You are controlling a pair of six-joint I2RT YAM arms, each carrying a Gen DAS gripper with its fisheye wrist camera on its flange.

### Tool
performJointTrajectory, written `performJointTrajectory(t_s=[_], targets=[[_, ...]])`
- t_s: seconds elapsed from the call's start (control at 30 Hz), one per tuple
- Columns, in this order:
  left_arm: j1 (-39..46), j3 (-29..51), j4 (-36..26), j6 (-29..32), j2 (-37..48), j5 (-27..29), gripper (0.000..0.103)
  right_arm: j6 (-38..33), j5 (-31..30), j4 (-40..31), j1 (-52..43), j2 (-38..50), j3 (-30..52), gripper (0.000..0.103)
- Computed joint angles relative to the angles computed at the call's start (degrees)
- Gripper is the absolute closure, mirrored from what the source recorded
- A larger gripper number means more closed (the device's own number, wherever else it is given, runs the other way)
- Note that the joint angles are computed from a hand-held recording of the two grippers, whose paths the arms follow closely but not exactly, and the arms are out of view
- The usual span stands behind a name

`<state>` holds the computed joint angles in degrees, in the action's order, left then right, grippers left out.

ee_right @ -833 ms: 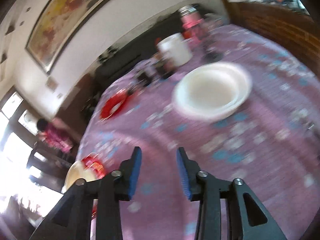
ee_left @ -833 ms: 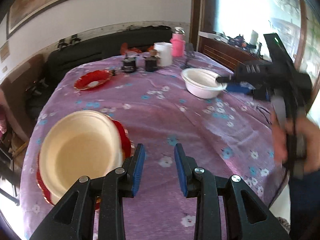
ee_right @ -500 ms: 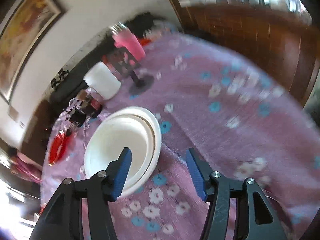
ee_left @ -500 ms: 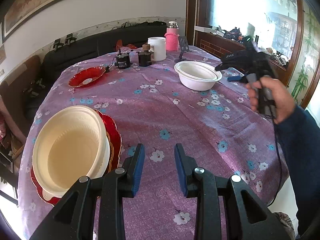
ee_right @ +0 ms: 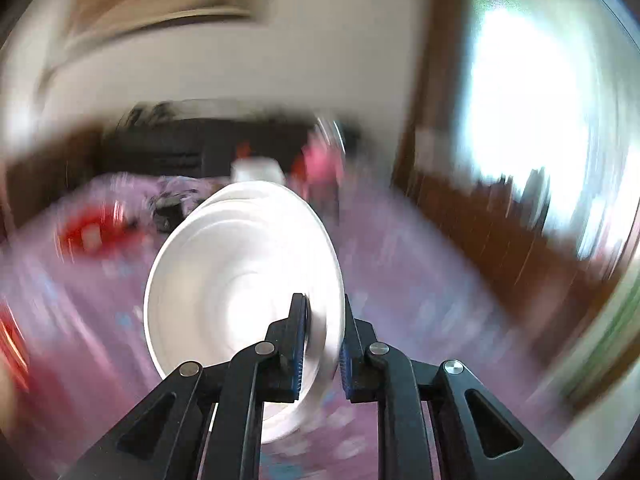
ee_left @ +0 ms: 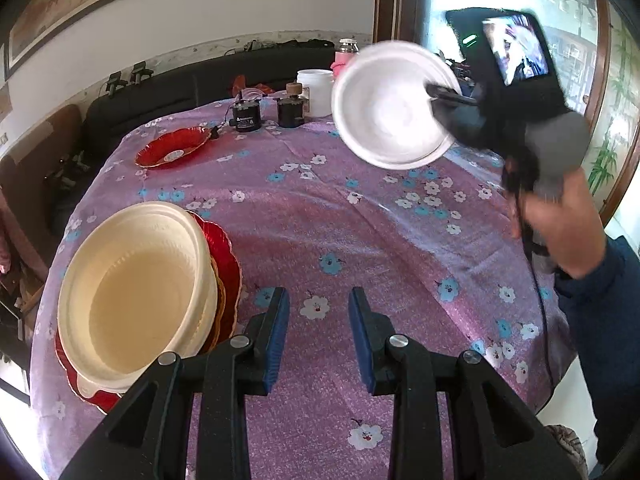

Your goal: Organize plates and bowls

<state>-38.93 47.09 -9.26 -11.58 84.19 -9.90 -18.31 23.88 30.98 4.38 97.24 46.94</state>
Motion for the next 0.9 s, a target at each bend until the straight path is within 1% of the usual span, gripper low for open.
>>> performJointTrajectory(t_s=[0.03,0.07,0.13,0.17,0.2,0.23,0.27,0.3,0.33,0.4,0.43,0.47,0.5,0.53,0.57,0.6,0.63,0.67,0.7,0.73,0.77,0.8,0.83,0.87,0.9], targets=[[-0.2,-0.1,0.1,0.0,0.0,-0.1,0.074,-8.0,7.3,11.2,3.9,0.8,-3.8,0.089],[-0.3,-0.3,0.1,-0.1,0.0,-0.1,0.074,-8.8,10.1,14.9,5.0,0.7,-4.7,0.089],[-0.4,-0.7,0.4,-0.2,-0.1,0.2,0.073,-3.2,9.3,11.9,4.5,-3.6,-5.1,0.088],[-0.4,-0.7,0.2,-0.2,0.1,0.1,0.073,-3.1,8.7,11.3,5.2,-4.8,-5.7,0.088],[-0.4,-0.6,0.2,-0.1,0.1,0.2,0.073,-2.8,7.6,8.9,5.8,-5.7,-5.3,0.088],[-0.4,-0.6,0.1,0.0,0.0,0.3,0.074,0.4,5.5,4.9,5.4,-7.0,-4.5,0.088],[-0.4,-0.8,0.3,0.1,-0.4,0.2,0.073,2.1,5.5,6.0,5.1,-8.5,-5.6,0.088],[-0.6,-1.3,0.7,0.1,-0.8,-0.1,0.073,2.6,5.8,9.7,5.1,-11.3,-8.4,0.088],[-0.5,-1.2,0.8,0.0,-0.7,-0.2,0.073,1.8,6.1,12.7,5.8,-13.4,-10.6,0.088],[0.0,-0.4,0.2,-0.6,0.4,0.7,0.073,-3.2,8.8,15.0,8.3,-12.3,-10.9,0.088],[0.0,-0.4,0.1,-0.6,0.5,1.0,0.073,-3.0,7.9,11.2,8.2,-11.6,-9.3,0.088],[-0.3,-0.8,0.4,-0.4,0.3,0.9,0.073,3.2,2.9,4.4,5.9,-13.7,-8.2,0.088],[-0.6,-1.1,0.8,-0.3,0.2,0.5,0.073,6.9,0.8,1.7,5.1,-16.5,-8.7,0.088],[-0.7,-1.0,0.9,-0.2,0.4,0.2,0.073,7.5,1.0,4.6,5.1,-19.1,-11.2,0.088],[-0.7,-0.3,0.3,-0.4,1.2,0.5,0.073,4.3,4.4,9.8,6.6,-18.8,-13.1,0.088],[-0.6,0.0,0.1,-0.7,1.6,0.9,0.073,0.1,7.3,13.1,8.1,-16.0,-13.0,0.087],[-0.6,0.2,-0.1,-0.8,1.8,1.4,0.073,0.0,4.7,6.8,7.0,-14.4,-10.0,0.087],[-0.9,0.2,-0.1,-0.7,1.7,1.4,0.073,7.9,-6.7,-8.7,3.1,-14.6,-4.5,0.085],[-1.3,-0.1,0.1,-0.4,1.3,0.8,0.073,18.5,-21.6,-19.1,-2.9,-12.7,0.7,0.085],[-1.6,-0.4,0.3,-0.4,1.0,0.4,0.073,25.8,-26.9,-23.2,-6.8,-10.9,3.3,0.086],[-1.6,-0.3,0.2,-0.5,0.9,0.3,0.073,23.5,-23.8,-22.3,-7.9,-10.7,2.9,0.082],[-1.4,-0.3,0.1,-0.7,1.0,0.5,0.073,21.9,-16.5,-20.1,-6.8,-10.3,2.2,0.078],[-1.2,-0.2,-0.1,-0.7,1.0,0.6,0.073,21.0,-15.2,-19.7,-7.3,-10.5,1.6,0.075],[-1.1,-0.1,-0.2,-0.7,1.1,0.4,0.073,22.2,-18.4,-18.8,-9.7,-11.0,0.3,0.074],[-0.9,0.1,-0.4,-0.7,1.2,0.4,0.073,23.2,-19.9,-18.6,-11.3,-11.6,-0.5,0.074]])
